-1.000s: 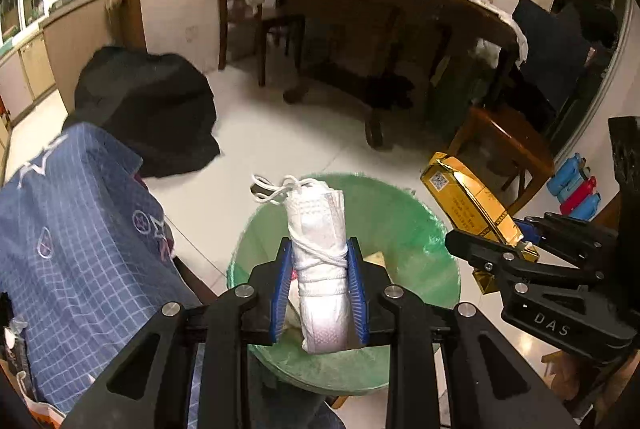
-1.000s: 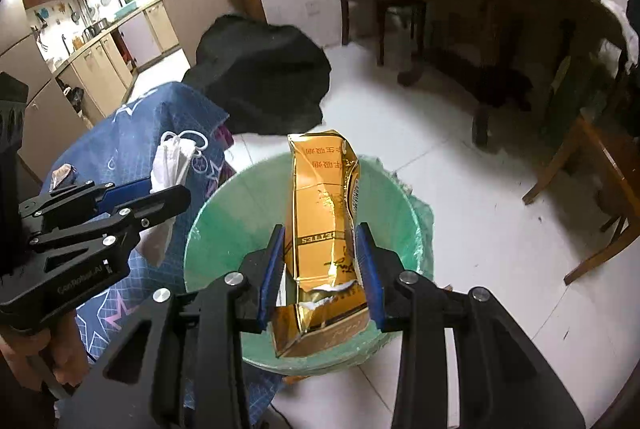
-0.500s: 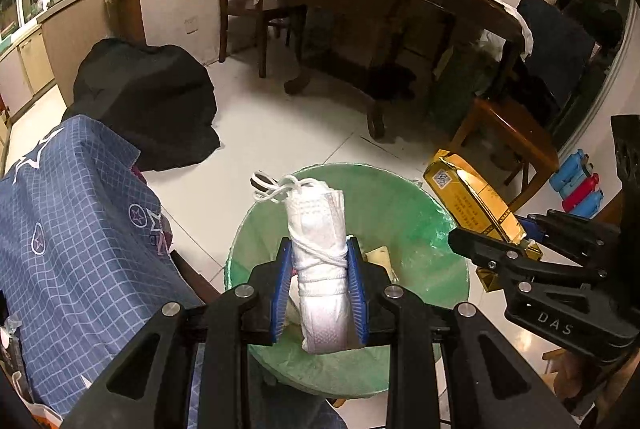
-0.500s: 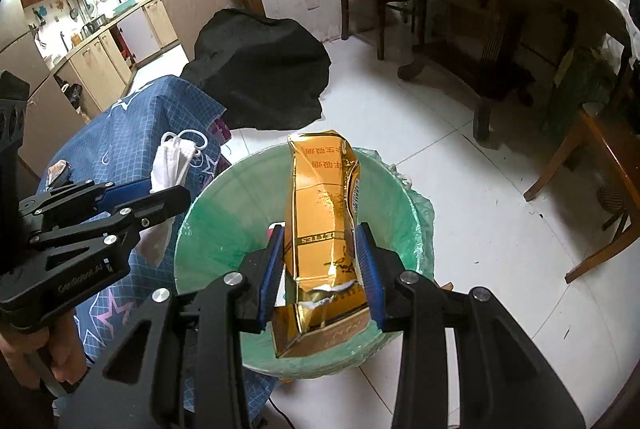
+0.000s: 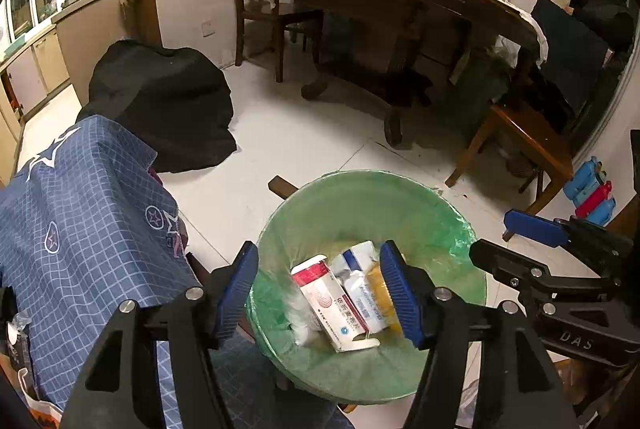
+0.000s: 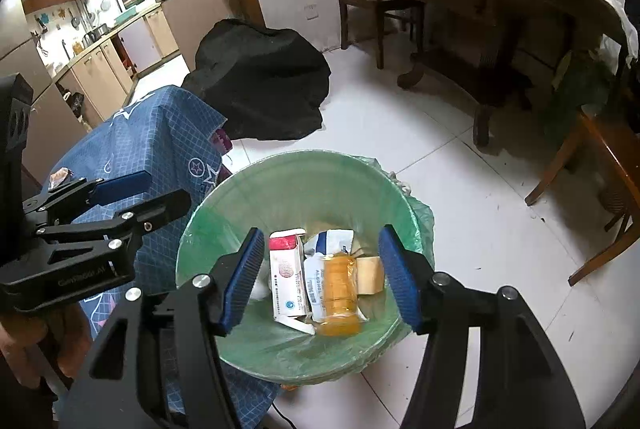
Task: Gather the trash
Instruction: 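Carry sock and gold bag to the green bin and release both, then move both tools back over the trash on the table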
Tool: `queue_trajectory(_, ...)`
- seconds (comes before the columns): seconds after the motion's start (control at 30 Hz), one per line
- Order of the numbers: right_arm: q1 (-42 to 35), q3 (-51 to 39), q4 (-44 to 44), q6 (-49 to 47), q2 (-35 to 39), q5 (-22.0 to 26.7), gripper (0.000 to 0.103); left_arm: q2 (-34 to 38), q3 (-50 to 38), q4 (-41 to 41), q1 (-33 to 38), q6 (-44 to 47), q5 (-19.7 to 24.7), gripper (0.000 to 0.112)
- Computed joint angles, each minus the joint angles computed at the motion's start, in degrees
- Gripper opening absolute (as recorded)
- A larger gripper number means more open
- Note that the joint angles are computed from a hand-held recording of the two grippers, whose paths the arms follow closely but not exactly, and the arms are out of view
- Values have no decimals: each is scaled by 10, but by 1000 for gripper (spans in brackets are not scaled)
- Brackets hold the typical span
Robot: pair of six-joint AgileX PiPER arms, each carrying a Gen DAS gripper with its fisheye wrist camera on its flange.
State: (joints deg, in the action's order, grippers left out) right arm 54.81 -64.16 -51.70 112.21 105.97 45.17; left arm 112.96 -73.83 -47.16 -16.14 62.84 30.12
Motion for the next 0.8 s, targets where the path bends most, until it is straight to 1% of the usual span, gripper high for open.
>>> queue_trajectory(0.33,9,5,-2,6,-9,12,57,-11,13,-11,5,15,-5,64)
queue_trajectory(0.4,22,4,-8,14,-12,28,57,-21,23,-11,12,28,-5,64)
queue_trajectory(0.43,42,0,-24,27,-15,49,57,-34,37,-29,28,62,0,64)
queue_trajectory(0.5,74,-12,-54,49,-16,76,59,-56,61,-68,68,132,13,64)
queue_trajectory(0.53,99,-30,-74,54,-9,95,63,-63,68,-80,90,157,28,64)
queue_trajectory(0.6,129,-62,-104,58,9,112,68,-81,78,-108,159,217,62,64)
queue_trajectory(0.67,145,-95,-121,55,27,106,72,-86,73,-120,237,266,109,64)
queue_trajectory(0.7,152,-117,-134,52,41,96,72,-87,68,-120,272,284,125,65)
queue_trajectory(0.77,156,-159,-144,37,66,80,74,-71,32,-103,347,294,171,65)
queue_trajectory(0.8,157,-194,-146,19,88,68,74,-56,5,-92,388,295,198,65)
